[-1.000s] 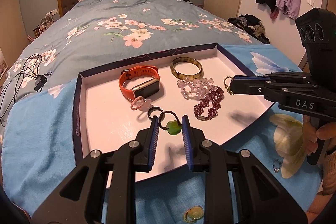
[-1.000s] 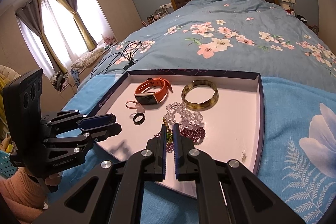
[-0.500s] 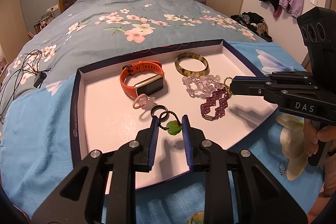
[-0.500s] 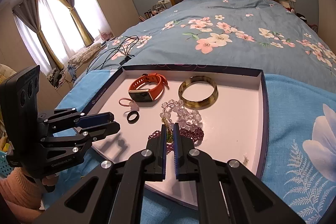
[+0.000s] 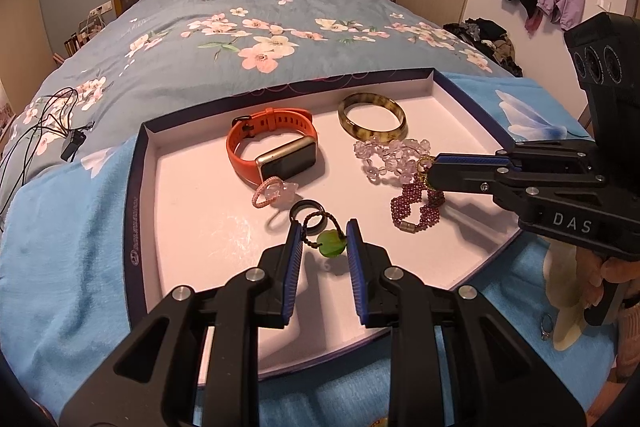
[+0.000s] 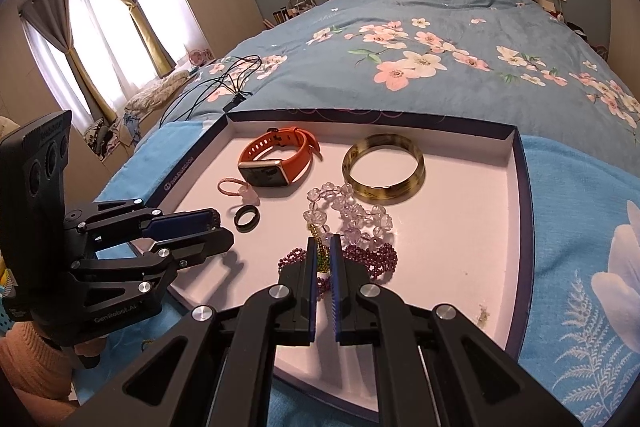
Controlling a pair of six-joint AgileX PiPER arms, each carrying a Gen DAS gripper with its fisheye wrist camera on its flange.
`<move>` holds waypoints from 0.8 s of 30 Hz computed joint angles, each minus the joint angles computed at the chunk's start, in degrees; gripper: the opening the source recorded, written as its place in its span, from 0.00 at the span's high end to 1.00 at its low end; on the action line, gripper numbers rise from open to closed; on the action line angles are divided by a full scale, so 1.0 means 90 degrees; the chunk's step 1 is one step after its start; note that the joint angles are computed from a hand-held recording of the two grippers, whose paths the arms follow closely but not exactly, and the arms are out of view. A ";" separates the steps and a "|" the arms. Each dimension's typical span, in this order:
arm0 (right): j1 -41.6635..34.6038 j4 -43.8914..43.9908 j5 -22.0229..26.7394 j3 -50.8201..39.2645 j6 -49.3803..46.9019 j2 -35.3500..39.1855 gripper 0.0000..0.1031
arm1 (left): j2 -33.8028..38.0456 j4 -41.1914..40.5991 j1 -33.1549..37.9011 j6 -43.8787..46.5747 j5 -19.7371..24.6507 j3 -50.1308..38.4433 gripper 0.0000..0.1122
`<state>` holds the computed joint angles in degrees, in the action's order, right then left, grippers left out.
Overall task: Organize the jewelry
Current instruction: 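Lower the earring and cord ring into the box and open both tools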
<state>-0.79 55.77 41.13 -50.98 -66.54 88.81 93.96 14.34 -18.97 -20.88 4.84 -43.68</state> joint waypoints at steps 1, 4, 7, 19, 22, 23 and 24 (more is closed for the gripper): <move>0.0000 -0.0005 0.0005 -0.0010 0.0008 0.0018 0.96 | 0.0034 0.0101 -0.0002 -0.0100 0.0007 -0.0026 0.80; 0.0016 -0.0042 0.0010 -0.0041 0.0067 0.0072 0.95 | 0.0139 0.0065 -0.0005 -0.0067 0.0029 -0.0103 0.80; 0.0027 -0.0032 -0.0025 -0.0031 0.0062 0.0087 0.94 | 0.0196 0.0310 -0.0018 -0.0320 0.0062 -0.0147 0.80; -0.0136 0.0230 -0.0004 0.0026 -0.0046 0.0036 0.92 | 0.0288 -0.0773 0.0117 0.0693 -0.0010 -0.0199 0.79; -0.0245 0.0319 0.0107 0.0042 -0.0100 -0.0046 0.92 | 0.0197 -0.1028 0.0149 0.0940 -0.0063 -0.0131 0.78; -0.0280 0.0343 0.0139 0.0060 -0.0126 -0.0096 0.92 | 0.0146 -0.1340 0.0171 0.1245 -0.0072 -0.0101 0.77; -0.0331 0.0367 0.0184 0.0092 -0.0166 -0.0165 0.92 | 0.0074 -0.1632 0.0193 0.1538 -0.0079 -0.0056 0.75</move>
